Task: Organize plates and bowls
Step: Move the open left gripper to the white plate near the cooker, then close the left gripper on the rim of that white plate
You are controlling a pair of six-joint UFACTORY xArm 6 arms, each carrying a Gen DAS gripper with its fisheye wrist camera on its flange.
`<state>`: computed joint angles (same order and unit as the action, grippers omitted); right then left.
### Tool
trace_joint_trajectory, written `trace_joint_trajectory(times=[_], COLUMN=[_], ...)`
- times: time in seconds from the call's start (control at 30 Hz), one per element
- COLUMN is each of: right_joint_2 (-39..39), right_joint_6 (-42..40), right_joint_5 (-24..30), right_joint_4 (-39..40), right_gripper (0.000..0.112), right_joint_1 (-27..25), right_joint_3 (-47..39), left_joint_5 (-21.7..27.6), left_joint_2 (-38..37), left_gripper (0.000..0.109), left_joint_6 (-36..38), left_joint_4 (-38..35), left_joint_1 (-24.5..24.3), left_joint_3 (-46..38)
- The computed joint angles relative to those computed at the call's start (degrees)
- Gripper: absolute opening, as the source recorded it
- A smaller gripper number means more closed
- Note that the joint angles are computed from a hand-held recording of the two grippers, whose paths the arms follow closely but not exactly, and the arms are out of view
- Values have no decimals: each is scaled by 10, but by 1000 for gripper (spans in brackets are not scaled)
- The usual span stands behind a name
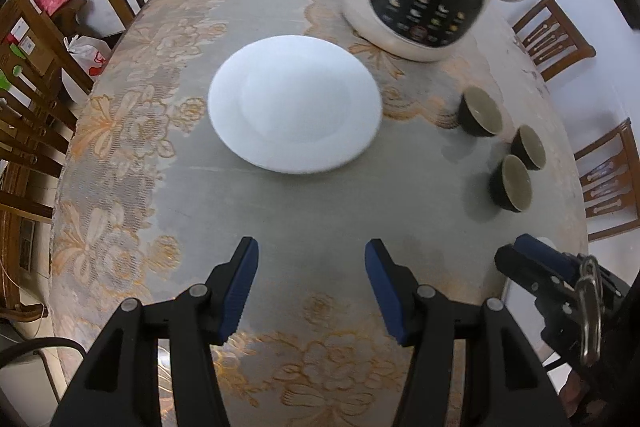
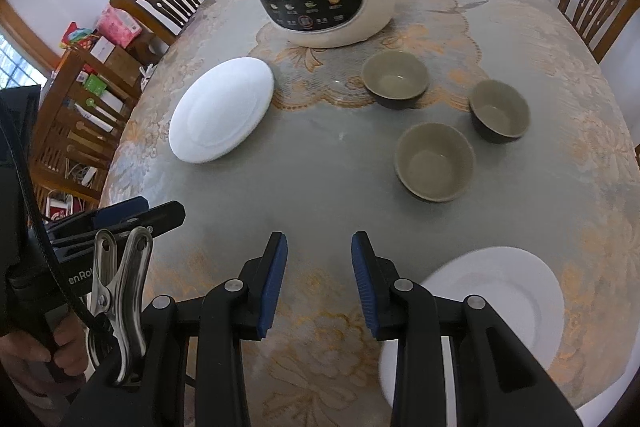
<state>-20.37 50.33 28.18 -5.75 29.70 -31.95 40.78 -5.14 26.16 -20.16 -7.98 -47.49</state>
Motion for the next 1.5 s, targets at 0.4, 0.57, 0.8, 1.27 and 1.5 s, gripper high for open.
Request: trace_joint_trajectory(times=[0.4,0.57,0.8,1.27,1.5], right_joint_2=[122,171,239,343,356], right_joint_6=[17,17,11,24,33], right_joint_5=[-15,-14,3,12,-1], right_joint_4=[10,11,5,-26,-41], right_gripper=[35,35,35,35,38], right_joint_1=[3,-3,-15,-30,-29], right_joint_3=[-97,-143,-213,-314,-320], left_joint_5=[-16,-15,-7,4,-7], left_joint_2=[97,149,210,289,295], left_gripper=[59,59,59,60,64], left_joint_6=[52,63,71,71,87], left_joint_4=[-11,-13,-19,-8,-28], left_joint_1=[30,34,31,30,28], left_joint_3=[-93,-145,-206,-285,-287])
